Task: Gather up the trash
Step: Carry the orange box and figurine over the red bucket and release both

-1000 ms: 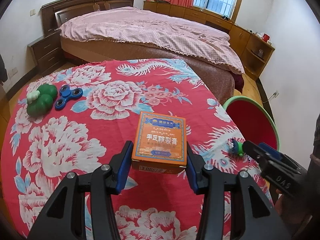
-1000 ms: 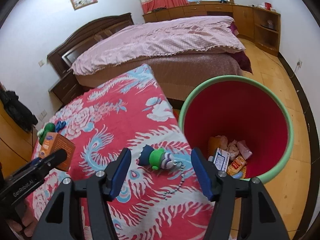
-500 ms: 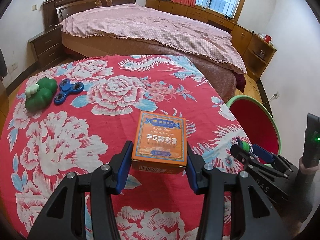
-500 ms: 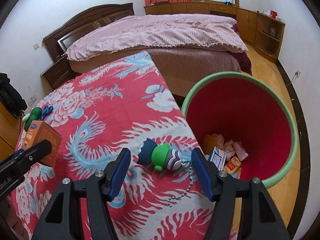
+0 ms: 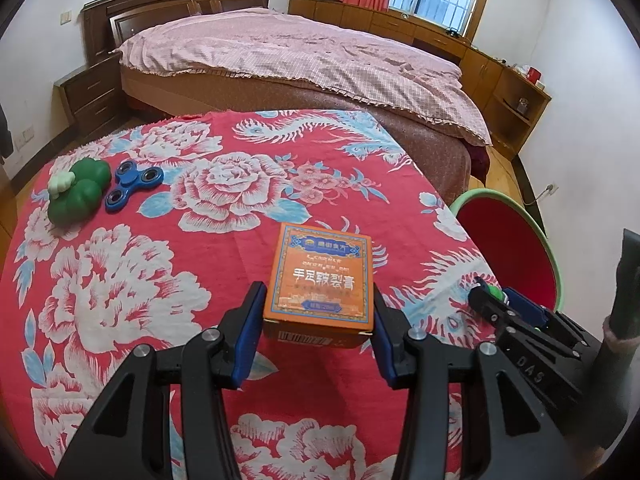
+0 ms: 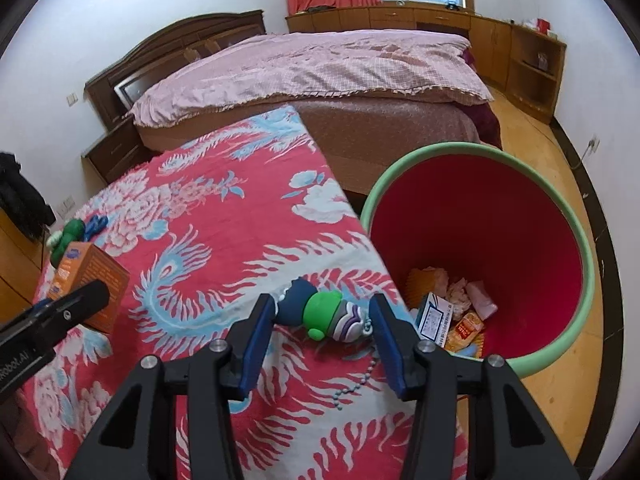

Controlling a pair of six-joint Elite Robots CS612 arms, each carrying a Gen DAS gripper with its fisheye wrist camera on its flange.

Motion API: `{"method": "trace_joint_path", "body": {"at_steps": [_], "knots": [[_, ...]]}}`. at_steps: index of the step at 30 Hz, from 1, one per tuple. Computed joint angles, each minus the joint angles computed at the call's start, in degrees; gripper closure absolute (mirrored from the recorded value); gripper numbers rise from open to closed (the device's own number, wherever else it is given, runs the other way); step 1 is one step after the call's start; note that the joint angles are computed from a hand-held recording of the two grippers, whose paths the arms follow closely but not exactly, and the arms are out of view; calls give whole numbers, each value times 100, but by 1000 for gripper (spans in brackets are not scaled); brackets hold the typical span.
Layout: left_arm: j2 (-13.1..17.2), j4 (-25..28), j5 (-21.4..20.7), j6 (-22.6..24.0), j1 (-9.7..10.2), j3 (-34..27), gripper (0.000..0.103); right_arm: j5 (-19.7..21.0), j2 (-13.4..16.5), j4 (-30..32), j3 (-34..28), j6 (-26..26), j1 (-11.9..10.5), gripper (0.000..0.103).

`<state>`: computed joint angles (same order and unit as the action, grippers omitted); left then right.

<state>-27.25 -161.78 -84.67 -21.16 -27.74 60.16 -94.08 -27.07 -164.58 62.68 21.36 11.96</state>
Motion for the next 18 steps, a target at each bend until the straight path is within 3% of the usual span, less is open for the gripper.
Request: {"method": "trace_joint_path", "body": {"at_steps": [11,18], "knots": [[57,69,-77,420,-103,-237,54,-107,-305,-708,511,373,-164,51],[245,311,-307,724,-193,-713,54,-228,-375,-730,684,686,-327,51]]}}
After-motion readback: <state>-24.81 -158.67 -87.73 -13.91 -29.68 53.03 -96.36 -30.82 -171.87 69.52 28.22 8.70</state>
